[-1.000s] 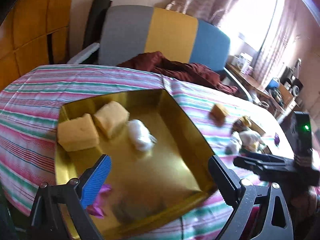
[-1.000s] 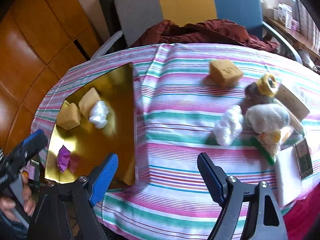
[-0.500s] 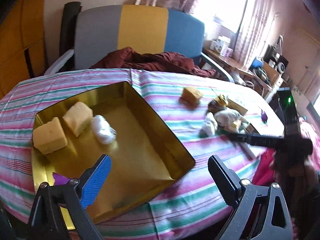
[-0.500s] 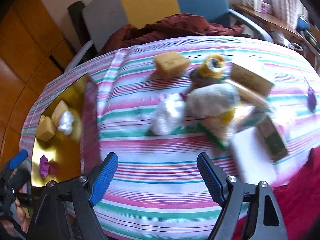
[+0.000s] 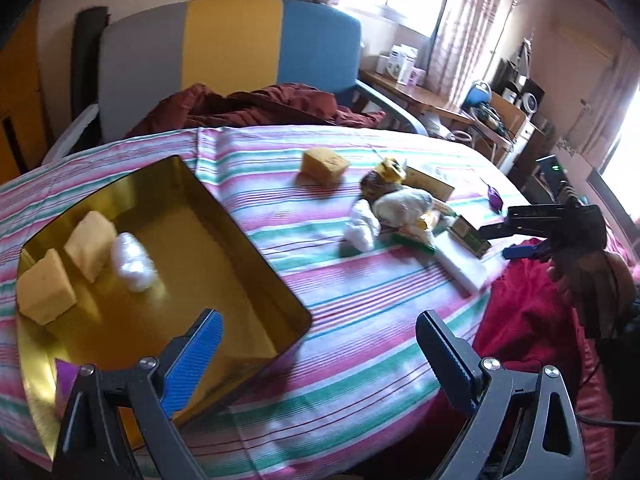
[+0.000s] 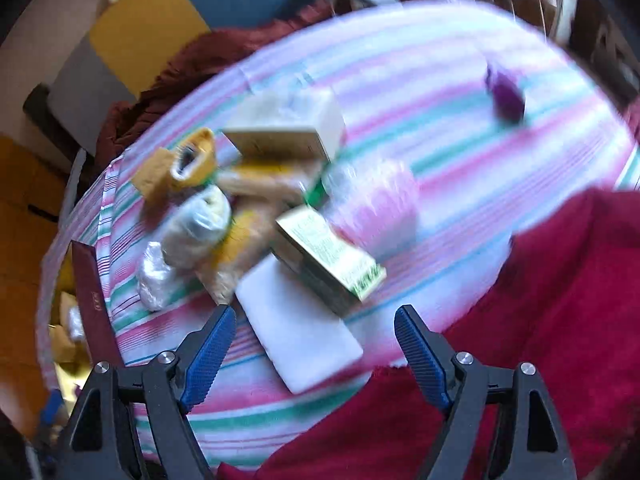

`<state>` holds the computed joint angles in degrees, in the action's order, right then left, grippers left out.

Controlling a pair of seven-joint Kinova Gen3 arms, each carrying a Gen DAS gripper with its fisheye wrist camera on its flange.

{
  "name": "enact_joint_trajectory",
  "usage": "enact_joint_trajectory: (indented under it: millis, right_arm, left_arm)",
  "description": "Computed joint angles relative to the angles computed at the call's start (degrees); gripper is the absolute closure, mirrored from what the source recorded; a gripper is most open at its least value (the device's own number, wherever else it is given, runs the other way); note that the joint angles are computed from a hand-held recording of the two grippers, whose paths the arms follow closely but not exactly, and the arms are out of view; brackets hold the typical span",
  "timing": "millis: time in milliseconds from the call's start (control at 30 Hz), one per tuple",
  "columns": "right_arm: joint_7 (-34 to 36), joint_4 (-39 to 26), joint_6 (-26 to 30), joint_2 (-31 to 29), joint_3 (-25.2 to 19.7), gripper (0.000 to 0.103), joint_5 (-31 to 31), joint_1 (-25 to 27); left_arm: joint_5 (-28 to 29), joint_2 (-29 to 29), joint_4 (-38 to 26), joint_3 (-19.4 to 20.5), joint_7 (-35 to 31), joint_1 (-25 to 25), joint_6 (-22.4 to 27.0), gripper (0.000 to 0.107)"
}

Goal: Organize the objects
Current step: 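Reach both tools toward the white foam block and green box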

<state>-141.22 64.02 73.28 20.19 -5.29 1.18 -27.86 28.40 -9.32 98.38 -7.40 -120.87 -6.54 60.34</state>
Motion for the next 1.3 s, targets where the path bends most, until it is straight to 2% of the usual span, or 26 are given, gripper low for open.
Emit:
enact_joint_trajectory:
  millis: [233, 333, 433, 467, 533, 633, 800, 867, 967, 1067, 1133, 1300]
  right_arm:
    - [1.9, 0.1, -1.2, 3.1, 0.0, 0.020, -4.0, 0.4]
    - [6.8, 0.6, -3.6, 3.7, -0.6, 0.014, -9.5, 1.4]
    - [13.1, 4.1, -8.9, 2.6, -6.5, 0.014, -16.2, 7.3]
    - [15.0, 4.6, -9.9, 2.3, -7.2, 0.015, -17.7, 8.1]
    - [16.7, 5.5, -10.8, 1.1, -5.3, 0.015, -18.6, 6.7]
    - [14.8, 5.6, -11.0, -0.5, -4.4, 0.015, -15.2, 5.5]
    - [6.4, 7.0, -13.3, -3.5, 2.1, 0.015, -4.5, -0.6]
    - [4.3, 8.4, -14.4, -4.3, 1.9, 0.015, -1.3, -0.1]
    - [3.4, 12.3, -19.3, -5.5, 0.5, 0.016, -2.6, 3.5]
    - [2.3, 14.9, -23.4, -6.5, 0.0, 0.017, -3.7, 4.7]
    - [1.8, 14.8, -24.1, -6.4, -0.1, 0.017, -2.8, 4.6]
    - [3.9, 15.8, -25.8, -6.6, -1.1, 0.017, -5.6, 6.2]
  left_arm:
    - [-0.7, 1.0, -0.9, 1.3, 0.4, 1.0, 0.5, 0.010]
    - [-0.6, 1.6, -1.5, 1.6, 0.3, 1.2, 0.9, 0.010]
    - [-1.2, 2.4, -2.2, 2.7, 0.3, 1.8, 1.1, 0.010]
    - [-1.4, 2.7, -2.4, 3.0, 0.2, 2.1, 1.1, 0.010]
    - [-2.1, 3.6, -2.9, 4.2, 0.2, 2.9, 1.0, 0.010]
    - [-3.3, 5.1, -3.8, 5.9, 1.0, 4.2, 0.6, 0.010]
    - [-3.5, 8.9, -6.3, 8.4, 2.4, 6.4, 0.8, 0.010]
    - [-3.9, 11.0, -7.8, 9.7, 3.7, 7.5, 1.0, 0.010]
    - [-4.8, 13.8, -9.8, 11.2, 5.9, 8.9, 1.1, 0.010]
    - [-5.9, 16.7, -11.9, 12.5, 8.3, 10.4, 1.1, 0.010]
    - [-6.9, 18.5, -13.3, 13.2, 10.2, 11.4, 1.1, 0.010]
    - [-10.5, 22.7, -16.6, 14.3, 15.2, 14.1, 1.2, 0.010]
